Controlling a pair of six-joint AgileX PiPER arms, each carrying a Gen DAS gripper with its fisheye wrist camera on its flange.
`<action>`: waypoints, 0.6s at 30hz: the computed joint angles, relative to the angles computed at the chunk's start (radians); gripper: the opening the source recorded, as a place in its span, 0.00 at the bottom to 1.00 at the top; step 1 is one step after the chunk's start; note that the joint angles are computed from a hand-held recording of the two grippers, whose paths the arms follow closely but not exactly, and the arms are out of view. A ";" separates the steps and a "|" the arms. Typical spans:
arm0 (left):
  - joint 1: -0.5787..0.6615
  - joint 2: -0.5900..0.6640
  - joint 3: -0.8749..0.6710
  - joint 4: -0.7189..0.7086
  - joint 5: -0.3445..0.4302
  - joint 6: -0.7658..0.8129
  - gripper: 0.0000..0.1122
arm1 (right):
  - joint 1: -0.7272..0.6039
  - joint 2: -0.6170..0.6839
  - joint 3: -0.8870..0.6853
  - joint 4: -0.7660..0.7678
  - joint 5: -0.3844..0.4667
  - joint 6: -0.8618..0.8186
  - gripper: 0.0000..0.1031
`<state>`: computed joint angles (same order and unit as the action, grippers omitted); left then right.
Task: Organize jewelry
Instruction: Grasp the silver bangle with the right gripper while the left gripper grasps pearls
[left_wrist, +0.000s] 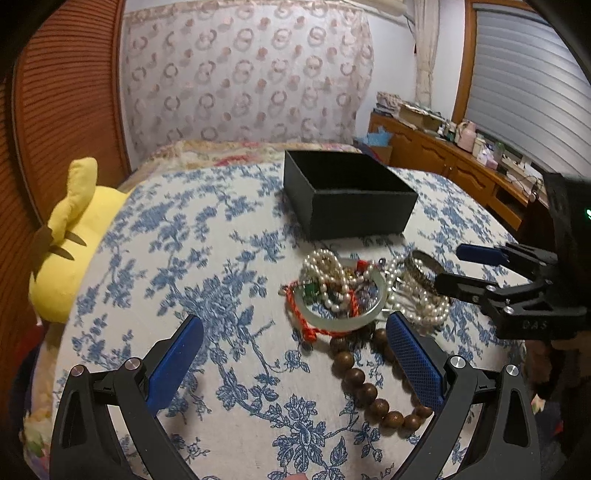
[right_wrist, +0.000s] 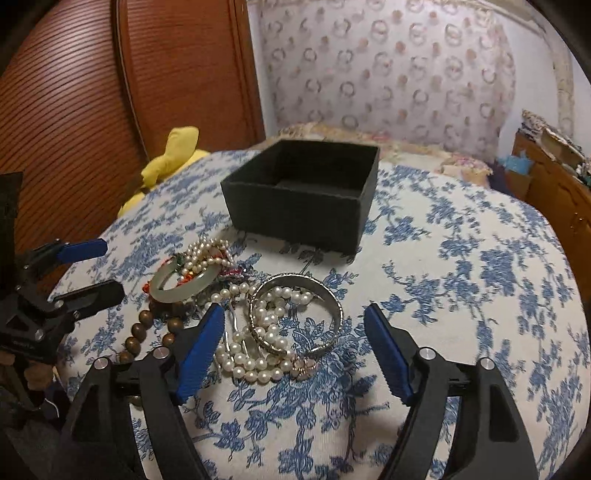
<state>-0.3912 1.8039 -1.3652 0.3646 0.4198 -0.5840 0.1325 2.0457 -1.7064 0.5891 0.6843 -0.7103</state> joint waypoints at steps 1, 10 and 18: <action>0.001 0.003 -0.001 -0.011 0.001 0.010 0.85 | 0.003 0.018 -0.030 -0.023 0.019 0.024 0.78; 0.037 0.032 -0.022 -0.245 -0.017 0.237 0.85 | 0.017 0.141 -0.231 -0.145 0.152 0.134 0.78; 0.103 0.122 -0.160 -0.630 0.037 0.584 0.64 | 0.038 0.123 -0.200 -0.154 0.125 0.079 0.62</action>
